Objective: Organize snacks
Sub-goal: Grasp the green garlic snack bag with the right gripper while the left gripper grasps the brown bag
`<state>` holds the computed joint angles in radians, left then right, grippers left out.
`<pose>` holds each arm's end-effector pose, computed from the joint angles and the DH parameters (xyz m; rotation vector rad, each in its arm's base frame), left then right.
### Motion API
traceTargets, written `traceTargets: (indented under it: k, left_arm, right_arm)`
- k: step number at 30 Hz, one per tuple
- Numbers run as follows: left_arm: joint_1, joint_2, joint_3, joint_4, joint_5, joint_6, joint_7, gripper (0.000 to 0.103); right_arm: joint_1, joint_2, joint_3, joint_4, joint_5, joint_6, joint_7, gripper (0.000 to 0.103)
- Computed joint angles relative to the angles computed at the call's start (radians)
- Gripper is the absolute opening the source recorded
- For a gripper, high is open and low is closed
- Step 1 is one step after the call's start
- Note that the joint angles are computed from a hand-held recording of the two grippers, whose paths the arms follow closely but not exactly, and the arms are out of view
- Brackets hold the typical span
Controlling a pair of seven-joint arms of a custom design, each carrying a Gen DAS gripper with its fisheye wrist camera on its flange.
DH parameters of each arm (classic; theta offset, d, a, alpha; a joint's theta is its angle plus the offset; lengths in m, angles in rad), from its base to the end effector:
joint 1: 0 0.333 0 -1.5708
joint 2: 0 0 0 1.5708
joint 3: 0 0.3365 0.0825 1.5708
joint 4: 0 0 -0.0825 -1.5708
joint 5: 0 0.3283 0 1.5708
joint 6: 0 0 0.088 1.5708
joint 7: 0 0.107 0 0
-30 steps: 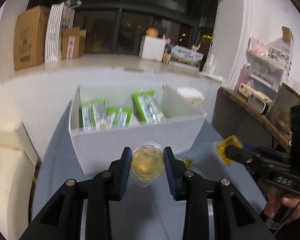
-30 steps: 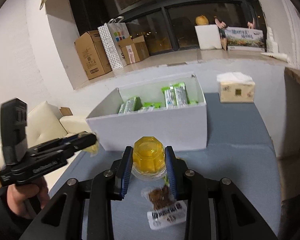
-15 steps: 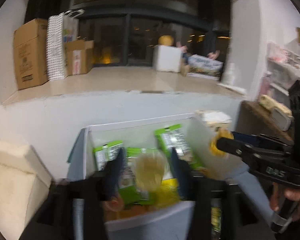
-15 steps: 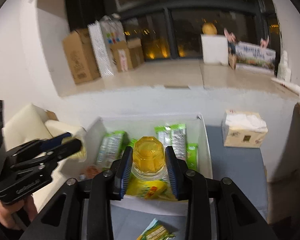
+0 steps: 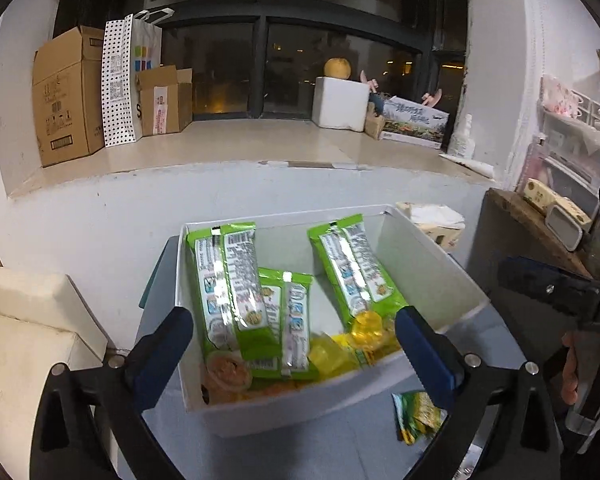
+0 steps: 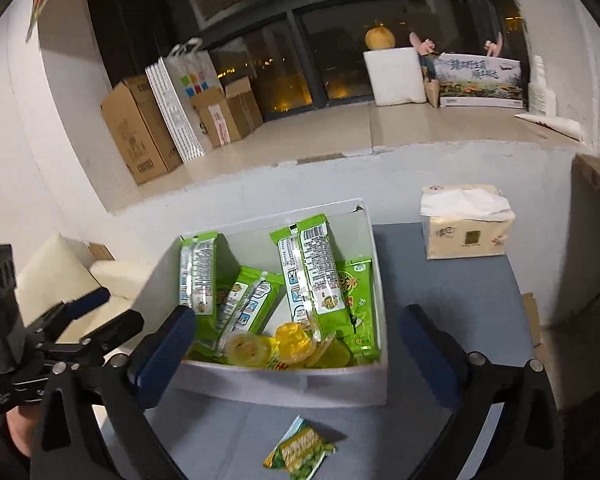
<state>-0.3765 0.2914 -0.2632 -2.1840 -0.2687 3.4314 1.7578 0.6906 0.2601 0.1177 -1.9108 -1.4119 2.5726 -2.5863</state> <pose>0.4894 -0.3088 0.4350 -1.2928 2.1309 -1.1655 0.4059 0.4402 0.4456 -1.3981 1.7421 -0.6130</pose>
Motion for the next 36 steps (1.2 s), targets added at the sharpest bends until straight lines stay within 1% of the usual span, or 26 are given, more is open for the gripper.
traceTargets:
  k: [1, 3, 5, 6, 7, 8, 9, 11, 15, 16, 19, 21, 22, 24, 25, 26, 27, 28, 30, 32, 34, 36]
  left_arm:
    - [0.032, -0.014, -0.035, -0.029, 0.017, 0.017, -0.013, 0.103]
    - [0.103, -0.04, -0.107, -0.094, 0.072, 0.053, -0.06, 0.103]
    - [0.182, -0.066, -0.178, -0.174, 0.155, 0.092, -0.15, 0.103]
    - [0.197, -0.074, -0.189, -0.2, 0.187, 0.105, -0.183, 0.103]
    - [0.2, -0.085, -0.192, -0.235, 0.209, 0.122, -0.21, 0.103]
    - [0.188, -0.096, -0.184, -0.269, 0.215, 0.141, -0.223, 0.103]
    - [0.177, -0.104, -0.177, -0.3, 0.221, 0.159, -0.238, 0.103]
    - [0.183, -0.118, -0.179, -0.373, 0.268, 0.197, -0.298, 0.103]
    - [0.125, -0.137, -0.135, -0.465, 0.254, 0.236, -0.33, 0.103]
    - [0.104, -0.141, -0.121, -0.483, 0.238, 0.244, -0.327, 0.103]
    - [0.081, -0.151, -0.094, -0.524, 0.254, 0.255, -0.363, 0.103]
    - [0.06, -0.152, -0.076, -0.534, 0.237, 0.257, -0.356, 0.103]
    - [0.05, -0.152, -0.071, -0.536, 0.225, 0.254, -0.354, 0.103]
    - [0.041, -0.15, -0.066, -0.538, 0.219, 0.256, -0.36, 0.103]
    - [0.032, -0.147, -0.064, -0.534, 0.21, 0.252, -0.353, 0.103]
    - [0.026, -0.145, -0.062, -0.53, 0.204, 0.247, -0.348, 0.103]
    - [0.023, -0.142, -0.062, -0.527, 0.204, 0.245, -0.346, 0.103]
    - [0.017, -0.139, -0.064, -0.524, 0.203, 0.244, -0.341, 0.103]
    - [0.0, -0.137, -0.062, -0.52, 0.183, 0.244, -0.32, 0.103]
    - [-0.008, -0.131, -0.063, -0.51, 0.175, 0.234, -0.307, 0.103]
    - [-0.015, -0.122, -0.066, -0.493, 0.169, 0.217, -0.298, 0.103]
    - [-0.008, -0.112, -0.077, -0.472, 0.192, 0.195, -0.304, 0.103]
  right_arm:
    - [0.011, -0.021, 0.004, -0.029, -0.013, -0.012, 0.03, 0.103]
    - [0.021, -0.039, 0.019, -0.061, -0.004, -0.035, 0.042, 0.103]
    - [0.033, -0.041, 0.037, -0.09, -0.003, -0.055, 0.057, 0.103]
    - [0.038, -0.032, 0.046, -0.095, 0.017, -0.064, 0.039, 0.103]
    - [0.047, -0.016, 0.054, -0.097, 0.036, -0.076, 0.026, 0.103]
    - [0.054, -0.002, 0.057, -0.097, 0.046, -0.077, 0.021, 0.103]
    - [0.058, 0.017, 0.058, -0.098, 0.052, -0.063, 0.018, 0.103]
    - [0.067, 0.058, 0.051, -0.094, 0.062, -0.031, 0.028, 0.103]
    - [0.08, 0.139, 0.017, -0.051, 0.065, 0.038, 0.054, 0.103]
    - [0.083, 0.156, 0.01, -0.034, 0.08, 0.041, 0.036, 0.103]
    - [0.099, 0.21, -0.016, 0.026, 0.119, 0.045, -0.015, 0.103]
    - [0.102, 0.243, -0.031, 0.063, 0.156, 0.061, -0.058, 0.103]
    - [0.099, 0.262, -0.031, 0.085, 0.199, 0.06, -0.104, 0.103]
    - [0.113, 0.288, -0.043, 0.118, 0.256, 0.036, -0.158, 0.093]
    - [0.111, 0.299, -0.044, 0.132, 0.294, 0.032, -0.199, 0.073]
    - [0.109, 0.309, -0.042, 0.141, 0.332, 0.029, -0.239, 0.055]
    - [0.132, 0.306, -0.067, 0.138, 0.31, 0.033, -0.22, 0.055]
    - [0.142, 0.303, -0.079, 0.134, 0.303, 0.048, -0.22, 0.051]
    - [0.16, 0.289, -0.1, 0.116, 0.283, 0.066, -0.209, 0.049]
    - [0.177, 0.263, -0.117, 0.09, 0.248, 0.069, -0.167, 0.048]
    - [0.184, 0.23, -0.122, 0.06, 0.206, 0.067, -0.126, 0.047]
    - [0.187, 0.189, -0.116, 0.021, 0.153, 0.049, -0.082, 0.046]
